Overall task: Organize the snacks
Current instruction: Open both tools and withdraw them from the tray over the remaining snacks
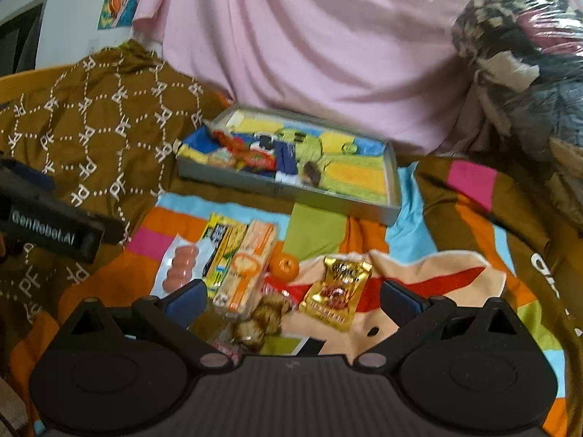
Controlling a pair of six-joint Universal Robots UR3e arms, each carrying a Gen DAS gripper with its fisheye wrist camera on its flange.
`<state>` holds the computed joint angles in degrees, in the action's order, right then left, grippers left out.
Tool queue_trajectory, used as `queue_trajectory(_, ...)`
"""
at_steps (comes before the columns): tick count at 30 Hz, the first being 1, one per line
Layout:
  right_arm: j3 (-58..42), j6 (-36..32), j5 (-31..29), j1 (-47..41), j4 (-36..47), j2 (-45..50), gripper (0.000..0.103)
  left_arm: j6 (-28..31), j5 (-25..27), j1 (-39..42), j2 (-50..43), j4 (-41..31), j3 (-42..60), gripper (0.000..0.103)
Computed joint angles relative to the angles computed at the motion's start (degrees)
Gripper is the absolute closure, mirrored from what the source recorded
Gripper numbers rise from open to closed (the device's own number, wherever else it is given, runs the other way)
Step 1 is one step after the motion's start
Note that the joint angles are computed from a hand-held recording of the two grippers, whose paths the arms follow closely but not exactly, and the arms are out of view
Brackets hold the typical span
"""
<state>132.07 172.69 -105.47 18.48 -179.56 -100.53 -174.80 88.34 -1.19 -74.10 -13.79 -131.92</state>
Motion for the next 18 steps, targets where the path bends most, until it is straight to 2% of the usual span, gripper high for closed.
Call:
queue_trajectory(10,-2.07,0.39,2.52,-1.01,8.7,-0.83,0.0,-1.01,0.61,0.74,-1.15,-8.83,3.19,0.001)
queue_trajectory(18,-3.78,1.63,5.02,-2.98,13.71,-0.84,0.0,4.9,-0.4,0.54,-7.93,-21.99,13.66,0.001)
